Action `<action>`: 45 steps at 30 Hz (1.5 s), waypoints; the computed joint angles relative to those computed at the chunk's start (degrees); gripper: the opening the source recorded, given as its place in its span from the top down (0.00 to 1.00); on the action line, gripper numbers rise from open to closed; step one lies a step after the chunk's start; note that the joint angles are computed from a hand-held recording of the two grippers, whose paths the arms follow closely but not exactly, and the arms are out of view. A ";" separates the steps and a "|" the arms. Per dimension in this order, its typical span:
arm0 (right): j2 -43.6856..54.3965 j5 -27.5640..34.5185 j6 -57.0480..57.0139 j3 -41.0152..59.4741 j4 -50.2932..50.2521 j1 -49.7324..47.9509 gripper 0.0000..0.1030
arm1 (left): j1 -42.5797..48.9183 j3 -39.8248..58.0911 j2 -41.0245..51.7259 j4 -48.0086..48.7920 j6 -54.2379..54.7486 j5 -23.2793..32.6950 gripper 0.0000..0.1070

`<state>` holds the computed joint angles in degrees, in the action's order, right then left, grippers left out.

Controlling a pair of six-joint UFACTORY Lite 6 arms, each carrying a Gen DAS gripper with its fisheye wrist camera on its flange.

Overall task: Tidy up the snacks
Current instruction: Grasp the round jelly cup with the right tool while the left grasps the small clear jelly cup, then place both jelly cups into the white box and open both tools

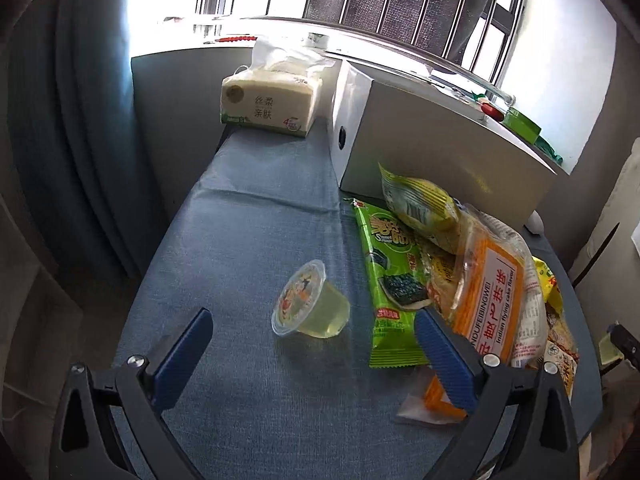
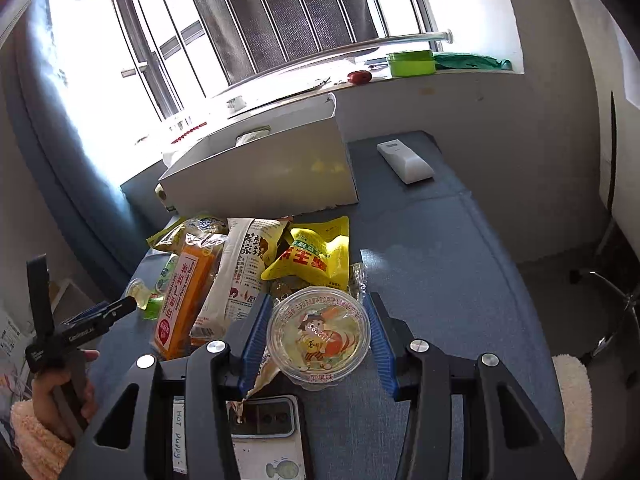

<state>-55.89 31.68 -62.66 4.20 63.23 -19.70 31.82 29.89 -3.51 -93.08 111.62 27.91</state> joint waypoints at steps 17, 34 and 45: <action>0.33 -0.10 -0.96 -1.33 1.13 2.35 0.50 | 5.13 -2.37 -6.70 2.98 1.52 6.69 0.71; 27.73 -4.00 -19.26 21.88 23.48 10.84 0.50 | -12.50 16.49 -11.92 11.93 -23.74 9.59 0.70; 66.24 -6.36 -11.46 61.50 23.48 16.70 0.50 | -29.05 56.31 23.01 29.58 -49.66 -6.90 0.70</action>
<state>10.35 25.31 -74.11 65.70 86.70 -3.00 2.76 86.20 19.50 -63.50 61.96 21.01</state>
